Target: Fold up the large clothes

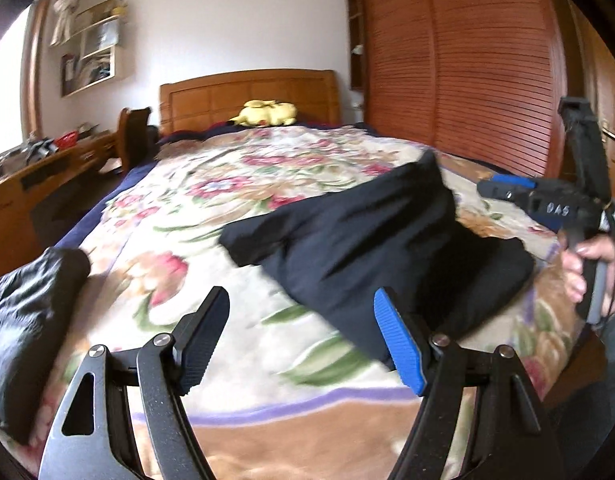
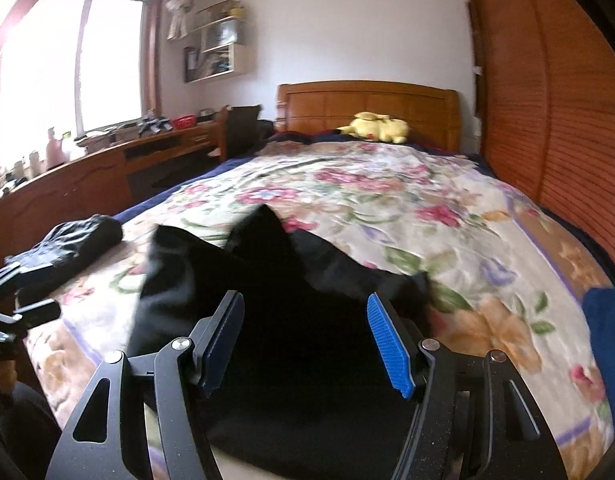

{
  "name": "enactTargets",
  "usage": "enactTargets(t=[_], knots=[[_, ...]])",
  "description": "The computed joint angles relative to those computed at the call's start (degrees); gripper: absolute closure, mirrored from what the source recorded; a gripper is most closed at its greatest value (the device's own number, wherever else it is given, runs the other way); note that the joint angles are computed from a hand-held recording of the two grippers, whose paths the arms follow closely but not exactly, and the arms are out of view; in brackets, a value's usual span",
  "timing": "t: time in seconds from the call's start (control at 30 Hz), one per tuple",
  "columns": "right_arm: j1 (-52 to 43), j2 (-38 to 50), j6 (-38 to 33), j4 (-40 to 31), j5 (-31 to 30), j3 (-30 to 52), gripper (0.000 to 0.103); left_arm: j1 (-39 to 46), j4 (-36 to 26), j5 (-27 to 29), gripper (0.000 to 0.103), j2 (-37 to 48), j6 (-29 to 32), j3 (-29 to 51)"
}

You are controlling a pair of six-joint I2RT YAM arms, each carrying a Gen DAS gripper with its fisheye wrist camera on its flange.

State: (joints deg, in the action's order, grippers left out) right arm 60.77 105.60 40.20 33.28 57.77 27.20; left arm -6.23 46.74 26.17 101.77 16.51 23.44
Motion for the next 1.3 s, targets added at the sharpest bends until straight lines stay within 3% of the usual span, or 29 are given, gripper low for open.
enactTargets(t=[0.33, 0.63, 0.87, 0.9, 0.97, 1.03, 1.3], knots=[[-7.46, 0.88, -16.71, -9.41, -11.66, 16.43, 0.032, 7.92, 5.44, 3.24, 0.027, 6.61, 2.56, 1.01], [-14.03, 10.31, -22.23, -30.53, -23.01, 37.47, 0.032, 9.37, 5.53, 6.14, 0.027, 11.82, 4.37, 3.15], [-17.16, 12.91, -24.06, -41.52, -27.00, 46.17, 0.032, 9.45, 5.54, 7.86, 0.027, 12.52, 3.76, 3.32], [-17.08, 13.30, -24.08, -42.84, -27.04, 47.16, 0.035, 9.40, 5.42, 8.00, 0.027, 12.52, 3.68, 3.35], [-16.99, 13.70, -24.99, -44.61, -27.98, 48.51, 0.069, 9.56, 4.88, 8.68, 0.027, 12.58, 3.52, 3.66], [-16.24, 13.61, -26.25, -45.31, -27.37, 48.68, 0.092, 9.50, 4.84, 9.12, 0.027, 12.66, 3.14, 3.70], [-9.89, -0.53, -22.79, -34.56, -13.11, 29.17, 0.096, 7.98, 5.91, 9.94, 0.027, 11.84, 1.30, 2.99]])
